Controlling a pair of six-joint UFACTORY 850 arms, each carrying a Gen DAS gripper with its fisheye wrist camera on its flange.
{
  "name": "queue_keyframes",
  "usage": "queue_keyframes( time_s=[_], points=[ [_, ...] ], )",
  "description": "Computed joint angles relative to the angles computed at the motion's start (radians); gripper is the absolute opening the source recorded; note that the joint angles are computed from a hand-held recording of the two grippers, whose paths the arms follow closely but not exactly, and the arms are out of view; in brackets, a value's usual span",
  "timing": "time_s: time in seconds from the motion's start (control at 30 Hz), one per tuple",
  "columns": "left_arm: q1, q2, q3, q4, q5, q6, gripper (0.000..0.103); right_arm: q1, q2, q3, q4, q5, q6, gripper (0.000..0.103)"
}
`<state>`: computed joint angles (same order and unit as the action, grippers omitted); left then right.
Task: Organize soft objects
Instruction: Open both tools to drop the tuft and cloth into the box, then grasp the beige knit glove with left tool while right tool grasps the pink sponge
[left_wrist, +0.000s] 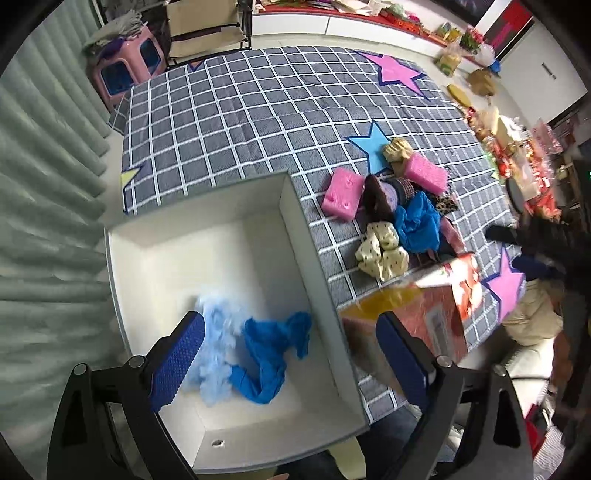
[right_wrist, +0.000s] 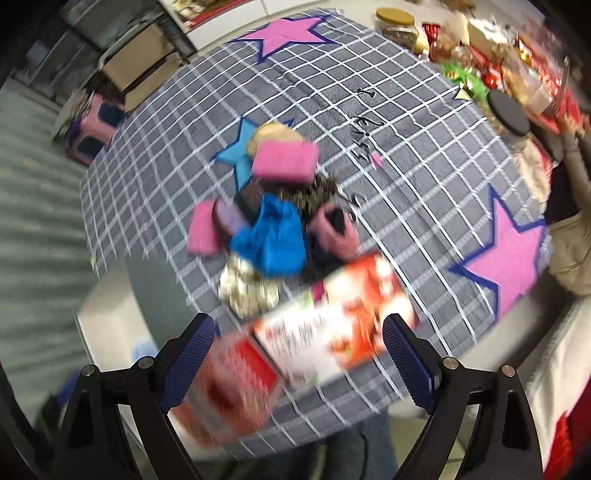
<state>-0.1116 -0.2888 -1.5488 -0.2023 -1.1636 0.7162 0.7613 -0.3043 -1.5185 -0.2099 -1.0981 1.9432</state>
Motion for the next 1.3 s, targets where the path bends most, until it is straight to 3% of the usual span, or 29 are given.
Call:
queue_keyframes(
  time_s=[0.23, 0.47, 0.5, 0.57, 0.67, 0.77, 0.8, 0.9, 1.1, 1.3],
  points=[
    [-0.12, -0.044, -0.045, 0.175, 0.051, -0.194, 0.095, -0.194, 0.024, 0.14, 0.068, 0.187, -0.082, 0.093],
    [-0.219, -0.133, -0.128, 0.274, 0.041, -0.314, 0.095, -0.306, -0.045, 0.171, 0.194, 0.294, -0.243, 0.093],
    [-0.23, -0.144, -0.138, 0.277, 0.034, -0.322, 0.095, -0.311, -0.054, 0.167, 0.205, 0.295, -0.276, 0.093],
    [-0.255, -0.17, -0.165, 0.275, 0.02, -0.34, 0.095, -0.311, -0.057, 0.167, 0.206, 0.29, -0.328, 0.072],
    [-0.291, -0.209, -0.208, 0.246, -0.005, -0.355, 0.095, -0.316, 0.001, 0.234, 0.233, 0.342, -0.389, 0.07],
    [-0.336, -0.263, -0.257, 0.219, -0.03, -0.376, 0.097, -0.321, 0.122, 0.355, 0.219, 0.416, -0.353, 0.07],
    [-0.351, -0.29, -0.282, 0.202, -0.046, -0.391, 0.103, -0.318, 0.162, 0.388, 0.196, 0.422, -0.332, 0.07],
    [-0.395, -0.375, -0.353, 0.149, -0.088, -0.466, 0.103, -0.314, 0.25, 0.452, 0.155, 0.403, -0.297, 0.071],
    [-0.491, -0.495, -0.41, 0.204, -0.053, -0.627, 0.103, -0.278, 0.405, 0.569, 0.106, 0.332, -0.201, 0.071],
    [-0.523, -0.597, -0.472, 0.275, -0.126, -0.736, 0.099, -0.228, 0.455, 0.605, 0.063, 0.289, -0.172, 0.071]
  ],
)
